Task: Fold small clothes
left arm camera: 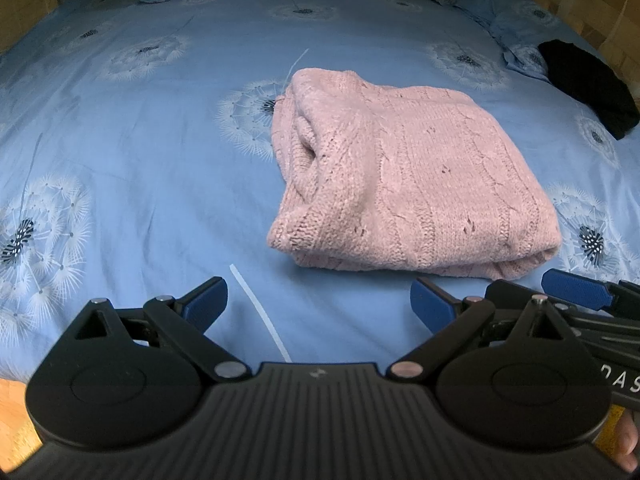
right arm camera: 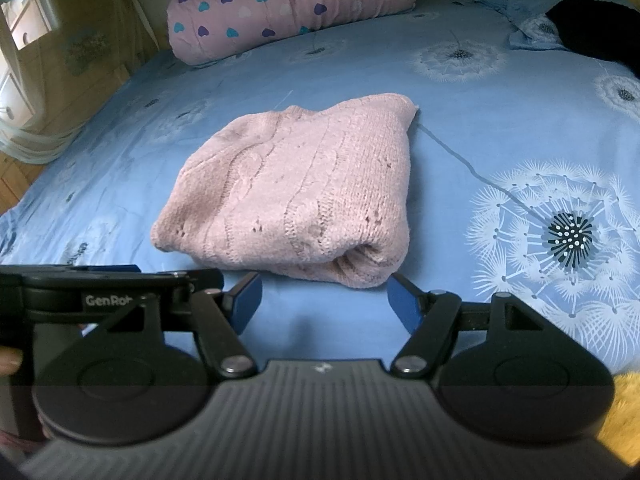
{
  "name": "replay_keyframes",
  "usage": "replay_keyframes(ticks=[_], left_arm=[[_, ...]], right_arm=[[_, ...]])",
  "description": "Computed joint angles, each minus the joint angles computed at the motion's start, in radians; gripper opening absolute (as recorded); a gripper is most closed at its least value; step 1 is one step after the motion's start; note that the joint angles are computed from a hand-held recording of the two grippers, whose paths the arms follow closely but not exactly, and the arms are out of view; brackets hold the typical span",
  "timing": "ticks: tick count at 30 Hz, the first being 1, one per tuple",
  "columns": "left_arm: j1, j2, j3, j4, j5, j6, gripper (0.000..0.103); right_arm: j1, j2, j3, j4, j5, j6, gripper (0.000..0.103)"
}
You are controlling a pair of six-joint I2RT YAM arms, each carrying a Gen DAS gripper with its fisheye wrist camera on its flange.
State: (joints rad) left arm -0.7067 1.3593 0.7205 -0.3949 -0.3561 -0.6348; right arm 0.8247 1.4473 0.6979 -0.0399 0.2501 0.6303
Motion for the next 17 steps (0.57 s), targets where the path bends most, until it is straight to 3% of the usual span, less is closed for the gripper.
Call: replay_keyframes(ticks=[17], left_arm=[[0.001, 0.002, 0.011, -0.016, 0.007, -0.006, 0.1]], right_arm=[[-0.001, -0.003, 0.001, -0.002, -0.001, -0.002, 0.071]])
